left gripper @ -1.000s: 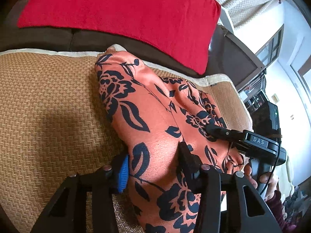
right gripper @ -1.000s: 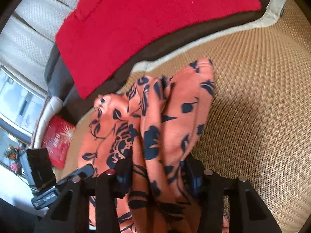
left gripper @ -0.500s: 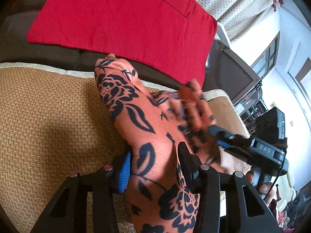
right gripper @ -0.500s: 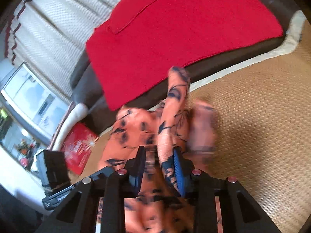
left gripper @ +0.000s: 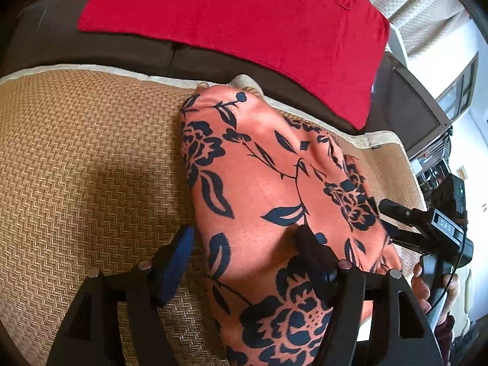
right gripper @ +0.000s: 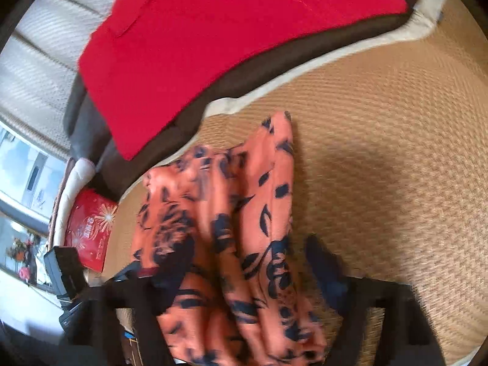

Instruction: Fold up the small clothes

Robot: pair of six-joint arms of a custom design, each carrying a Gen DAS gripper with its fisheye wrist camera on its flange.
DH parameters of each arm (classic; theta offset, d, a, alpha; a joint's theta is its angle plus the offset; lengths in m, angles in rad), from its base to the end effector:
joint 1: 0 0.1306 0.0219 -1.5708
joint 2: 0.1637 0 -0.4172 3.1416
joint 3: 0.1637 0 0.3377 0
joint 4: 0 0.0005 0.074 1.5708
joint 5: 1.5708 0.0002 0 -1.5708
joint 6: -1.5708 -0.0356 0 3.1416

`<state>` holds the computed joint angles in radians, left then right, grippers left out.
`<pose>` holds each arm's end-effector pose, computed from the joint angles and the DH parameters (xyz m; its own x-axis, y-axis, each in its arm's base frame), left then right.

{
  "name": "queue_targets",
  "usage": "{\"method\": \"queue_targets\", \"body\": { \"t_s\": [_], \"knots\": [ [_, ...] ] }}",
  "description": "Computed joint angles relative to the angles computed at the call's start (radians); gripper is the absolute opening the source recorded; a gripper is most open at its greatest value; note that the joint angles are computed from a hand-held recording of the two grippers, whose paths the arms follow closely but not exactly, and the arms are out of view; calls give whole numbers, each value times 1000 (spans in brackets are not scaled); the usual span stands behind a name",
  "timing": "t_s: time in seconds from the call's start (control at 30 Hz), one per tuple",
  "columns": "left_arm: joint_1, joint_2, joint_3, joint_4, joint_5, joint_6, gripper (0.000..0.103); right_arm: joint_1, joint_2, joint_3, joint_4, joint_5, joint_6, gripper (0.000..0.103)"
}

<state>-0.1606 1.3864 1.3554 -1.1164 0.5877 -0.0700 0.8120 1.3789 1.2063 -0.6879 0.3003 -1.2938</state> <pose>0.3849 -0.0829 0.4427 -0.8727 0.2004 -0.4452 0.4200 0.7729 -0.4755 0.2922 0.2922 0.4076 -0.6818 0.6164 -0.3940 0.3485 0.7472 0.5659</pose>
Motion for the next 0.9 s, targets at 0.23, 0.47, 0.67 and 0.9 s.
{"method": "queue_targets", "body": {
  "t_s": [0.23, 0.47, 0.67, 0.9],
  "knots": [
    [27, 34, -10, -20, 84, 22, 75, -72, -35, -150, 248, -211, 0, 80],
    [10, 35, -16, -6, 124, 22, 70, -89, 26, -189, 461, -330, 48, 75],
    [-17, -6, -26, 69, 78, 54, 50, -25, 61, -79, 322, -216, 125, 41],
    [21, -47, -20, 85, 108, 53, 46, 34, 26, -50, 297, -67, 177, 39]
  ]
}}
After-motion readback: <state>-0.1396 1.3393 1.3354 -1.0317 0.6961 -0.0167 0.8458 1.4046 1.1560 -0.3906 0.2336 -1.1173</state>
